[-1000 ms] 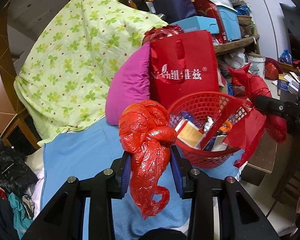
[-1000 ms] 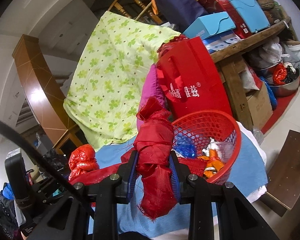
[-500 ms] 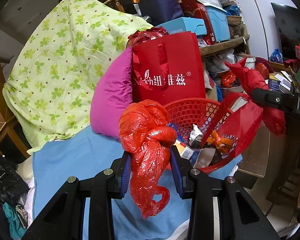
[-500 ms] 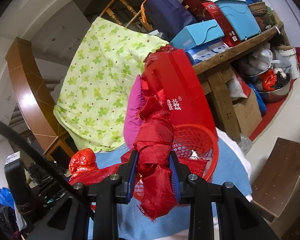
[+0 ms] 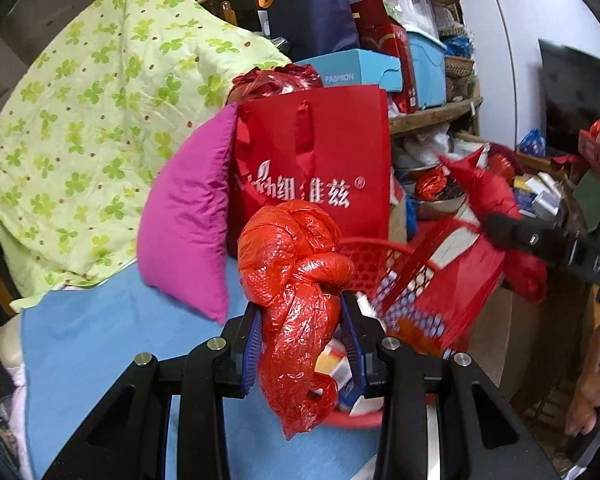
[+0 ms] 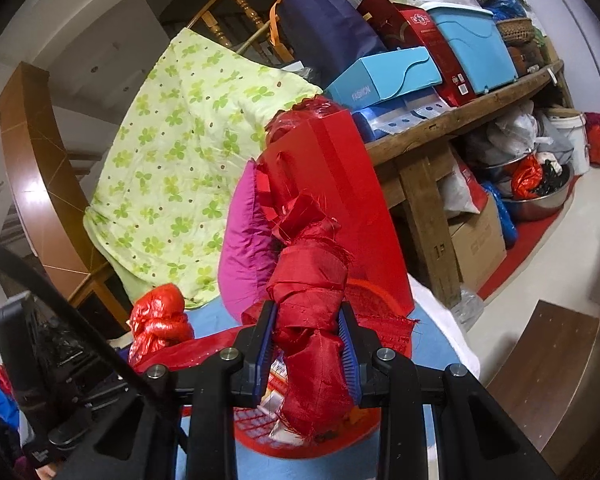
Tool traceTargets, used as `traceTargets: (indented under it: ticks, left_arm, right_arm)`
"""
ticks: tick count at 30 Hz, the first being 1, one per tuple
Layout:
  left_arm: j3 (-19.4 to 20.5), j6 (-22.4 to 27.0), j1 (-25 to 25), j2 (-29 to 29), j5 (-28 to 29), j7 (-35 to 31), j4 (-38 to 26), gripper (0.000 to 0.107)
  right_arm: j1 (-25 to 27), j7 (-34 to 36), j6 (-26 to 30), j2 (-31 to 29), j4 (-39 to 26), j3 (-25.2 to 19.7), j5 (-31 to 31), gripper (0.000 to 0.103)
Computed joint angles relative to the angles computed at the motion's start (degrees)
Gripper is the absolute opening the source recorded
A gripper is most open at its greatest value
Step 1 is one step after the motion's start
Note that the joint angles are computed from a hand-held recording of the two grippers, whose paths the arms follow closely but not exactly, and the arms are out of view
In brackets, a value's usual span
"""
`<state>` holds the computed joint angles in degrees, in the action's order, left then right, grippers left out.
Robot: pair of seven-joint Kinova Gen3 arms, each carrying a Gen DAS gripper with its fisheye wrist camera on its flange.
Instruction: Collect trash
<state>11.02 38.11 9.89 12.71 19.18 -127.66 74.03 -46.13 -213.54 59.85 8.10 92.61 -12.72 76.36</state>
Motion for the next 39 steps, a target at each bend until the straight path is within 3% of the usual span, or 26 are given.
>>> traceTargets:
  ticks: [2,5,7,9,10,11,12,19,27,32,39]
  left_arm:
    - [1.2,1.7,-1.3,1.6,3.0,-1.9,-2.0,0.040]
    - [1.6,3.5,-1.5,4.1,4.5,-2.2,-5.2,0.050]
    - [2.0,3.2,-2.0,5.0,5.6,-3.2,-5.6,0.072]
    - [2.2,1.9,-2.6,5.0,6.6,-4.1,-4.8,0.074]
    - [2.5,2.4,-3.3,5.1,7.3,-4.7,-4.8,0.075]
    - [2.3,2.8,-3.5,5.1,7.5,-4.7,-4.8,0.076]
    - [1.9,2.9,-3.5,5.0,7.3,-4.3,-4.7,0.078]
    - [-0.3,-0.7,-5.2,0.5,7.2,-2.9,1.2,0.085]
    - [-2.6,-4.7,-8.4,-6.0,9.7,-5.2,7.8,0.094]
    - [-5.1,-6.4,-9.2,-9.8,11.2,-6.6,10.6,0.096]
    - [-9.1,-6.9,-9.3,-14.7,12.8,-7.4,13.1,0.098]
  right_arm:
    - [0.6,2.5,0.0,1.0,-1.6,0.4,-1.3,0.034]
    - [1.7,6.7,-1.6,2.4,-3.8,1.6,-5.0,0.034]
    - [3.1,8.6,-4.5,3.1,-4.6,2.7,-8.3,0.035]
    - [4.0,8.9,-7.3,3.3,-4.5,3.7,-10.5,0.036]
    - [4.3,8.7,-8.4,3.4,-4.4,4.1,-11.1,0.042]
    - [4.4,8.4,-9.2,3.5,-4.2,4.5,-11.7,0.050]
    - [4.3,7.3,-10.3,3.4,-3.6,4.8,-11.5,0.069]
    - [1.2,5.8,-8.4,4.5,-4.6,4.9,-8.8,0.070]
    - [-5.9,9.8,0.0,7.6,-12.1,4.5,-6.8,0.070]
    - [-13.4,17.5,9.1,11.4,-22.0,5.6,-5.8,0.072]
    - [-24.0,25.8,20.8,16.9,-34.7,10.3,-4.4,0.078]
